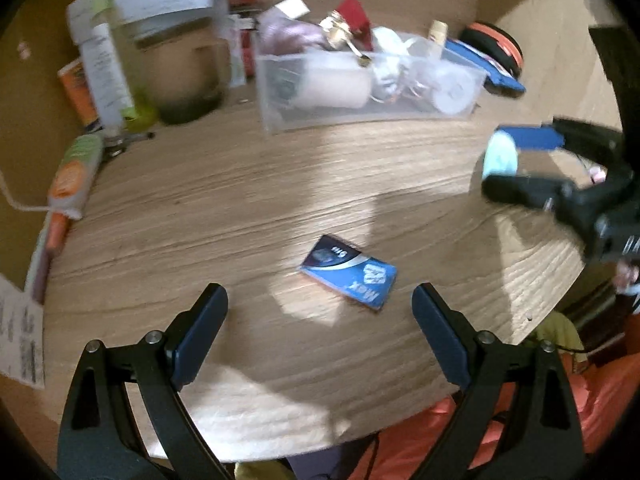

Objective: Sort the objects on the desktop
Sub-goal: 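Grasp the blue Max box with the left tool while the right tool grasps the light blue tube, then carry the Max box and light blue tube into the clear box and open both tools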

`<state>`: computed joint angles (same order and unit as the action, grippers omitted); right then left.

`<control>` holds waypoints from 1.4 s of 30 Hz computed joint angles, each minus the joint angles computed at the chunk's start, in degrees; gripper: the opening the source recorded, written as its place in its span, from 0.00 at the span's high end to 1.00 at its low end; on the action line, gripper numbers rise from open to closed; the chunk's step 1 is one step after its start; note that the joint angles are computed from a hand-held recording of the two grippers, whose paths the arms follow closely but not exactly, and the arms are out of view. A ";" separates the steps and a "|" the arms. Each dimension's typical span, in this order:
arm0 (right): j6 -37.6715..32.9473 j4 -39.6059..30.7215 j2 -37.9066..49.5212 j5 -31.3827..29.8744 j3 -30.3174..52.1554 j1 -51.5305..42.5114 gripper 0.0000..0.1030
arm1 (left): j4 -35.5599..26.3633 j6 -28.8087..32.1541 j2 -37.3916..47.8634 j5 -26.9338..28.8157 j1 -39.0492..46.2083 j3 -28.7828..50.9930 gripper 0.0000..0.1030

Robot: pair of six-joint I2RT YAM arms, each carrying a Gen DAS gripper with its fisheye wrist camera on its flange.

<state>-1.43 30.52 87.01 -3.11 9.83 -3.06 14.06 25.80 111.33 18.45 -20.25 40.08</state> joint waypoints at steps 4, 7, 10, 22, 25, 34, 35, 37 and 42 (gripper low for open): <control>-0.19 -1.41 -2.52 -1.00 -0.37 -3.62 0.31 | 3.06 -0.29 1.29 0.63 -0.67 0.02 0.43; 0.04 -2.03 -3.65 -1.42 -0.28 -4.68 0.31 | 4.01 -1.35 1.28 -0.20 -0.78 0.66 0.51; 0.06 -2.87 -4.36 -2.35 0.50 -5.59 0.31 | 3.20 -2.29 1.20 0.51 -0.36 1.64 0.51; -1.72 -8.89 -11.76 -6.21 3.08 -11.33 0.31 | 9.51 -10.22 -8.15 -0.87 -2.03 0.09 0.51; -2.62 -11.29 -15.20 -7.38 4.20 -13.98 0.31 | 9.30 -12.17 -9.67 0.91 -2.61 1.28 0.51; -4.95 -16.03 -20.42 -11.86 9.19 -21.23 0.31 | 9.12 -17.45 -11.67 2.85 -5.40 6.78 0.51; -5.15 -16.04 -20.55 -11.98 9.79 -21.74 0.31 | 9.00 -17.87 -11.56 2.94 -5.68 7.77 0.51; -5.56 -15.83 -20.28 -12.36 10.72 -22.53 0.31 | 8.70 -18.30 -11.41 3.05 -6.13 9.07 0.51; -6.28 -14.00 -16.83 -12.24 13.40 -23.08 0.31 | 6.47 -19.73 -8.66 3.50 -6.78 14.08 0.51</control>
<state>-7.70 16.53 70.18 -15.35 23.23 -26.14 20.53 6.07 102.67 21.95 -27.02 54.16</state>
